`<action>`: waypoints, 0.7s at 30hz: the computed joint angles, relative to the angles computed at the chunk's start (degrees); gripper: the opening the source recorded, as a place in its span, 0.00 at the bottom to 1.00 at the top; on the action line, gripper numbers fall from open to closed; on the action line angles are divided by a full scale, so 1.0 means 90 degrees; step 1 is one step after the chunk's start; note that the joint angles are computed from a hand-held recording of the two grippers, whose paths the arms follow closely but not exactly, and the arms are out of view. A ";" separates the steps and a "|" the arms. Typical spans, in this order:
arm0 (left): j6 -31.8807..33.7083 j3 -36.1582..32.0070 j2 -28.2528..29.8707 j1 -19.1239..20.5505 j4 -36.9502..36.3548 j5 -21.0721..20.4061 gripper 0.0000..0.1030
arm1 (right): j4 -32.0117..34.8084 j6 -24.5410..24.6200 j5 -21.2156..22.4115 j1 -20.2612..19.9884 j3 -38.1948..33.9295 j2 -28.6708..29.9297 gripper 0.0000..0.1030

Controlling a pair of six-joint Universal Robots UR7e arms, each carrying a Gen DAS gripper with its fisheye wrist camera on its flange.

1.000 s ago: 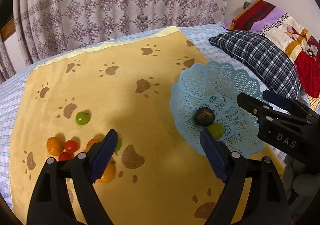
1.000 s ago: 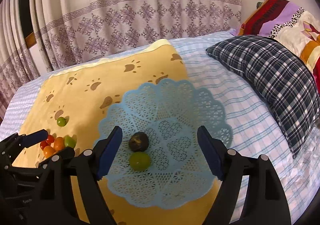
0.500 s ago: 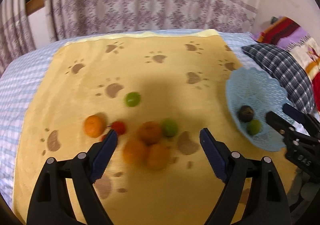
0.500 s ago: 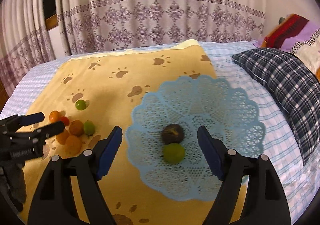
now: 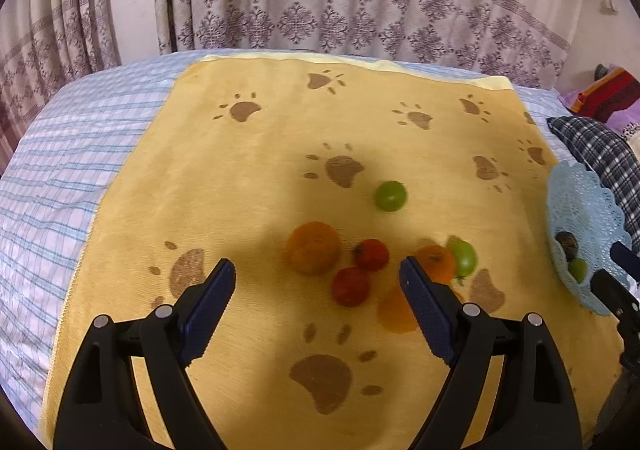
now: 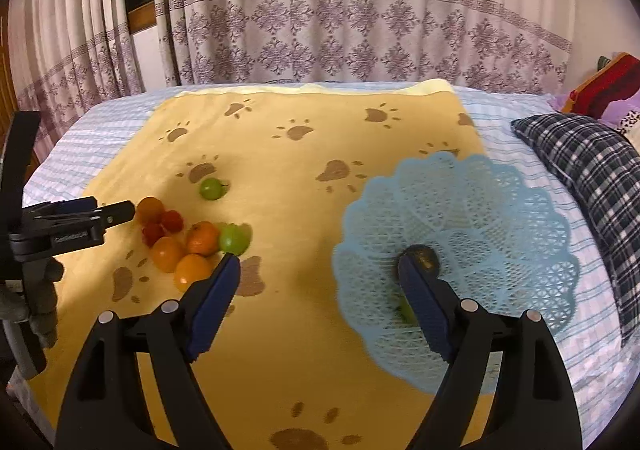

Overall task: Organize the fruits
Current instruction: 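Move both open tools back toward the fruit cluster, then grasp a mandarin with the left tool while the right tool grasps an orange tomato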

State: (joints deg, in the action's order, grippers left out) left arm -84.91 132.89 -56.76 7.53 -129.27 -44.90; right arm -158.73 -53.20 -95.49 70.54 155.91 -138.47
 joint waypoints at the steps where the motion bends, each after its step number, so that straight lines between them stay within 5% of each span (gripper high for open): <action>1: 0.0017 0.0013 0.0001 0.0032 -0.0028 -0.0004 0.81 | -0.0016 0.0026 -0.0037 0.0049 0.0010 0.0037 0.80; 21: 0.1899 0.0220 0.0464 0.0951 -0.2035 -0.0110 0.46 | -0.0365 0.0388 -0.0650 0.0713 0.0244 0.0890 0.80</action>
State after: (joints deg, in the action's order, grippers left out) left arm -67.82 134.86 -52.58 16.08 -147.58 -45.89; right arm -162.01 -49.71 -101.35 76.96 158.10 -130.45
